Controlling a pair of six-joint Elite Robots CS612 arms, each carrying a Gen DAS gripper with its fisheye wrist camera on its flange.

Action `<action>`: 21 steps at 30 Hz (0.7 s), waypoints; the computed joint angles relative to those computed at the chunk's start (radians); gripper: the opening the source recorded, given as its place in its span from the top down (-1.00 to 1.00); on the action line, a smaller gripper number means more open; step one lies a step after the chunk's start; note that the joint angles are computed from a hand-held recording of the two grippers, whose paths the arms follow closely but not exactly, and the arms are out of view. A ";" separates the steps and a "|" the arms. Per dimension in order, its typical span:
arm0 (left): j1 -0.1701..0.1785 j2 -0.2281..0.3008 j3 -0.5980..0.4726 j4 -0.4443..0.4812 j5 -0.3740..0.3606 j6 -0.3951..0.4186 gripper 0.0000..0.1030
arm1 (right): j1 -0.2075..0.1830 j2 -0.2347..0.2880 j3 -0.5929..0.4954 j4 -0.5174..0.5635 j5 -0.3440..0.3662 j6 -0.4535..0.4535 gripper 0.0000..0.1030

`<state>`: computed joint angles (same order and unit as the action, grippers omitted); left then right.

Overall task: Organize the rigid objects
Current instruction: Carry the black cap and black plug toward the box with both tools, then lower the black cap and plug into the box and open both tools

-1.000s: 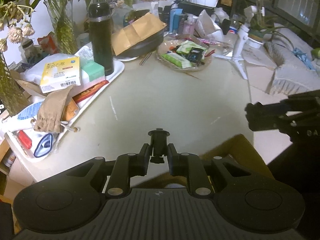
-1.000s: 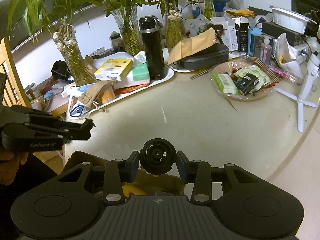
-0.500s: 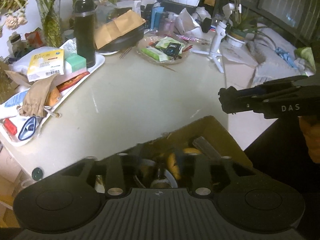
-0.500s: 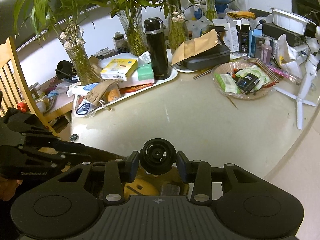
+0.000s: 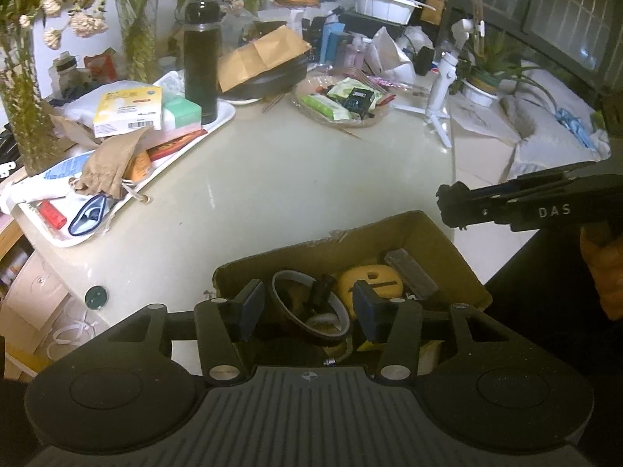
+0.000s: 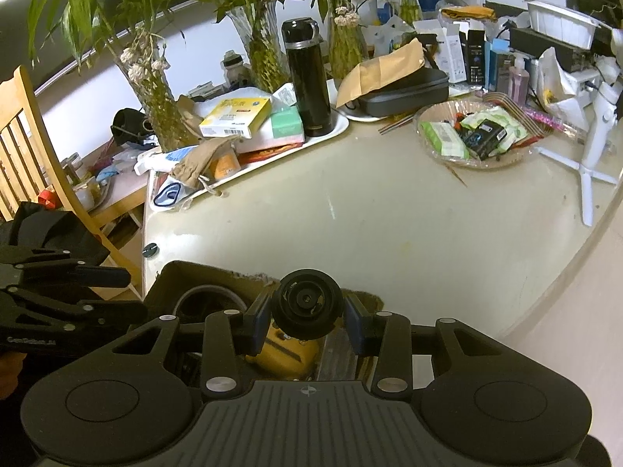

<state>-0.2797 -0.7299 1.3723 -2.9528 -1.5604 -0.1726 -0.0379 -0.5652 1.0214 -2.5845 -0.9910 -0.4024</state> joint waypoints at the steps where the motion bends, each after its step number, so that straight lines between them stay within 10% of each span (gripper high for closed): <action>1: -0.002 -0.003 0.007 -0.005 0.006 -0.003 0.04 | 0.000 -0.001 0.002 0.003 -0.001 -0.002 0.16; 21: -0.012 -0.021 0.055 -0.040 0.040 -0.045 0.03 | 0.015 -0.002 -0.006 0.007 -0.004 -0.017 0.16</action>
